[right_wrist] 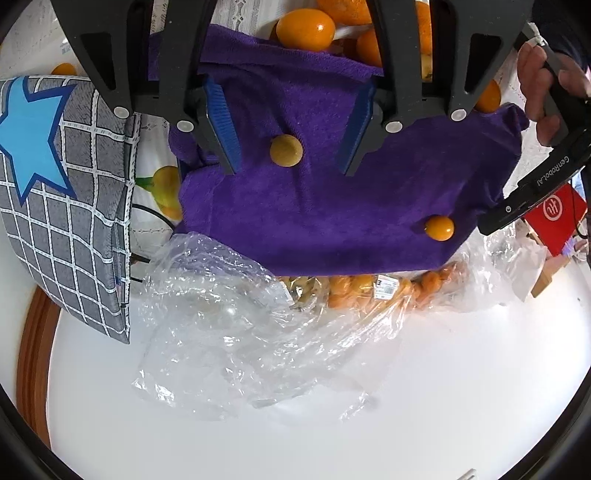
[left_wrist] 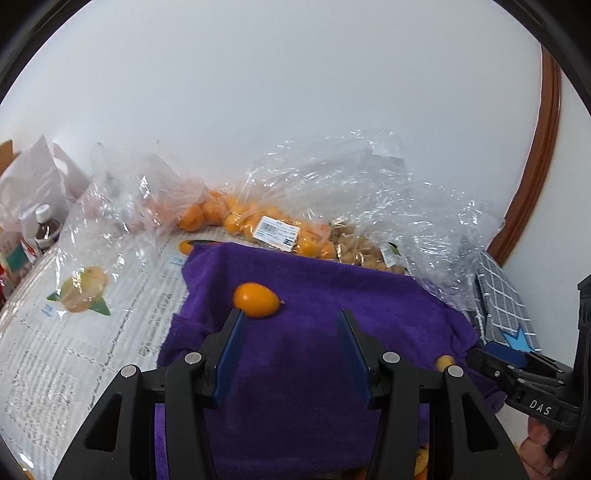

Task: Organize fruits
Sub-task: 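Withdraw both tools toward the mandarins along the towel's edge, then close the right tool on a large mandarin while the left tool grasps another mandarin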

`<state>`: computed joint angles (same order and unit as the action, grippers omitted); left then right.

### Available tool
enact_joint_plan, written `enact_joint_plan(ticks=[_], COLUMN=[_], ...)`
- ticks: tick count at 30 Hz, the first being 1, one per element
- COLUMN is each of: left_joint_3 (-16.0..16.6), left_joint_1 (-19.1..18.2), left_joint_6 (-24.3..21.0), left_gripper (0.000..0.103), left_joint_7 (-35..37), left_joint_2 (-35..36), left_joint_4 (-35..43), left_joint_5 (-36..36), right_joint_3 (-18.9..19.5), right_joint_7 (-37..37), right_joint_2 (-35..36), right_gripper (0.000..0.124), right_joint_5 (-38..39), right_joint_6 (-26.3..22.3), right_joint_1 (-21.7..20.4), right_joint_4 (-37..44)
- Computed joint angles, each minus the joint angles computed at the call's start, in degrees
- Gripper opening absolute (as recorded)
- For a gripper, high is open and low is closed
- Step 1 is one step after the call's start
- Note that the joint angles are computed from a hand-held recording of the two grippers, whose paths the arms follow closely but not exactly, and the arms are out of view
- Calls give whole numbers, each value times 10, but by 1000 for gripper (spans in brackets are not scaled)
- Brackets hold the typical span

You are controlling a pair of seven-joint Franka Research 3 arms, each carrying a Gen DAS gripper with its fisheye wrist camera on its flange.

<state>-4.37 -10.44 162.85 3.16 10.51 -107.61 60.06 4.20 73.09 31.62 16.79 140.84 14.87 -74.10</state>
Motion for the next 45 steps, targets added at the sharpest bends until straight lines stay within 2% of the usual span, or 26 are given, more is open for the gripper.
enact_joint_plan(ticks=[8, 10, 12, 14, 16, 20, 22, 24, 26, 30, 33, 36, 40, 45], left_joint_3=[-5, -4, 2, 8, 13, 7, -3, -15, -26, -44, -53, -56, -63, -69], left_joint_1=[3, 8, 8, 6, 2, 0, 6, 12, 19, 30, 36, 42, 50, 52], left_joint_6=[8, 27, 41, 57, 62, 43, 33, 22, 13, -1, -3, 5, 18, 18], left_gripper=[49, 56, 57, 57, 57, 57, 57, 57, 57, 57, 57, 57, 57, 57], left_joint_7=[39, 46, 31, 8, -27, -96, -116, -132, -131, -118, -98, -67, -59, -46], left_joint_2=[2, 2, -3, -11, -21, -47, -60, -81, -93, -120, -133, -142, -147, -147], left_joint_4=[0, -8, -18, -30, -41, -62, -73, -93, -106, -135, -154, -171, -182, -183], left_joint_5=[-29, -49, -52, -39, -9, 69, 92, 111, 112, 95, 64, 22, 10, 3], right_joint_3=[1, 7, 13, 17, 26, 31, 25, 21, 17, 14, 12, 10, 9, 9], right_joint_7=[-4, -15, -28, -38, -65, -115, -123, -127, -127, -125, -112, -96, -72, -59], right_joint_2=[-28, -45, -65, -84, -103, -142, -156, -159, -161, -161, -150, -137, -111, -110], right_gripper=[54, 54, 60, 66, 67, 67, 61, 49, 47, 44, 40, 40, 40, 36], right_joint_5=[8, 21, 41, 59, 92, 138, 139, 140, 138, 151, 158, 154, 144, 139], right_joint_6=[12, 26, 40, 48, 55, 75, 80, 67, 55, 49, 27, 6, -32, -31], right_joint_1=[-1, -7, -15, -21, -32, -39, -34, -33, -31, -32, -36, -36, -36, -36], right_joint_4=[-42, -71, -104, -133, -162, -219, -243, -249, -251, -252, -235, -218, -181, -181])
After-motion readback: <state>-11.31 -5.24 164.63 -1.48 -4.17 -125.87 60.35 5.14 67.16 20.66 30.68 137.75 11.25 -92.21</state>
